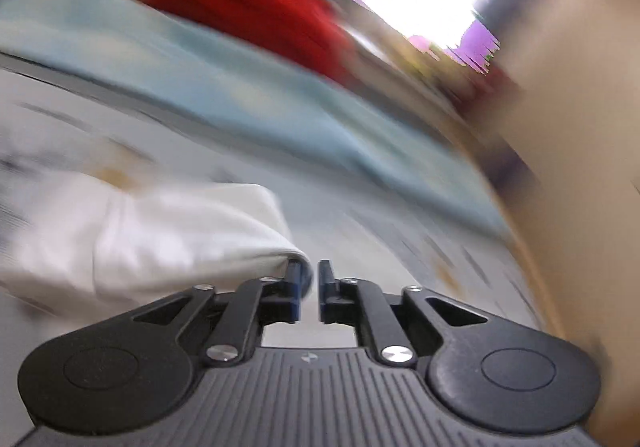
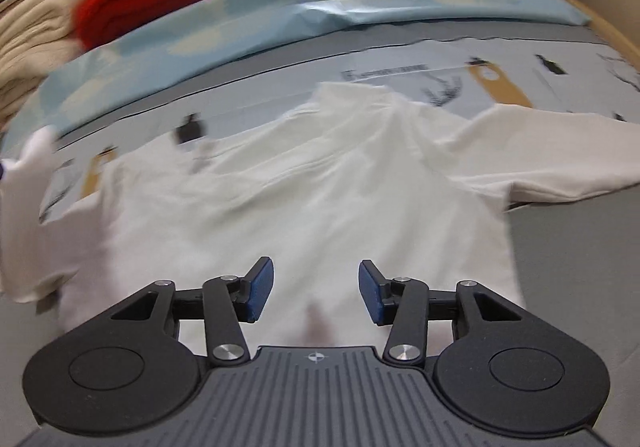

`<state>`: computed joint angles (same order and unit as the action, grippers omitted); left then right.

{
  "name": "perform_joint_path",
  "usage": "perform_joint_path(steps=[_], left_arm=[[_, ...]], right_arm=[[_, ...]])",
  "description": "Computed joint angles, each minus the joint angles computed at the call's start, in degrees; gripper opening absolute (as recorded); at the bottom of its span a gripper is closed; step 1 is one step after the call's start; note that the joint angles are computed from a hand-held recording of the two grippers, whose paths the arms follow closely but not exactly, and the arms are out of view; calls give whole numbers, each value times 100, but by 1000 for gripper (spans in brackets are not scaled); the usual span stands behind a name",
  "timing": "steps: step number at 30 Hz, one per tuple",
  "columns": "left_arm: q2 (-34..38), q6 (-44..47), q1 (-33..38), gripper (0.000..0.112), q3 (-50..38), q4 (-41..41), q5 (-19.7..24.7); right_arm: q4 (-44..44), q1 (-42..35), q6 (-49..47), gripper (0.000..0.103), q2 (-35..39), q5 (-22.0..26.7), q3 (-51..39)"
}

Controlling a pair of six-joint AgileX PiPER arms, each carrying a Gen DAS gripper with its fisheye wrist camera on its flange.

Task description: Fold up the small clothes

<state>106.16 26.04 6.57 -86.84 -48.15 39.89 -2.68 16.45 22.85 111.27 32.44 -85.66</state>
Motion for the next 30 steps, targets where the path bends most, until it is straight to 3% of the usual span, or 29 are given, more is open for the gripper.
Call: perform_joint_path(steps=[2, 3, 5, 8, 13, 17, 21, 26, 29, 30], left_arm=[[108, 313, -400, 18, -2, 133, 249], [106, 126, -586, 20, 49, 543, 30], [197, -676, -718, 21, -57, 1497, -253], [522, -2179, -441, 21, -406, 2634, -329], [1233, -4276, 97, 21, -1496, 4126, 515], [1508, -4452, 583, 21, -2042, 3931, 986], [1603, -4281, 835, 30, -2242, 3744, 1113], [1723, -4320, 915, 31, -2431, 3623, 1320], [1813, -4298, 986, 31, -2608, 3537, 1428], [1833, -4302, 1000, 31, -2661, 3513, 1462]], right_arm=[[416, -251, -312, 48, 102, -24, -5], [538, -358, -378, 48, 165, 21, -34], [668, -547, -372, 48, 367, 286, -249], [1025, -712, -639, 48, 514, 228, -318], [1689, -734, -1254, 48, 813, 226, -531], [1874, -428, -1823, 51, 970, 182, -759], [1218, 1, -1797, 55, 1250, 399, -1212], [49, 371, -1228, 56, 1622, 609, -1664], [-59, 386, -1286, 40, 1633, 493, -1635], [-14, 369, -1356, 23, 1600, 426, -1588]])
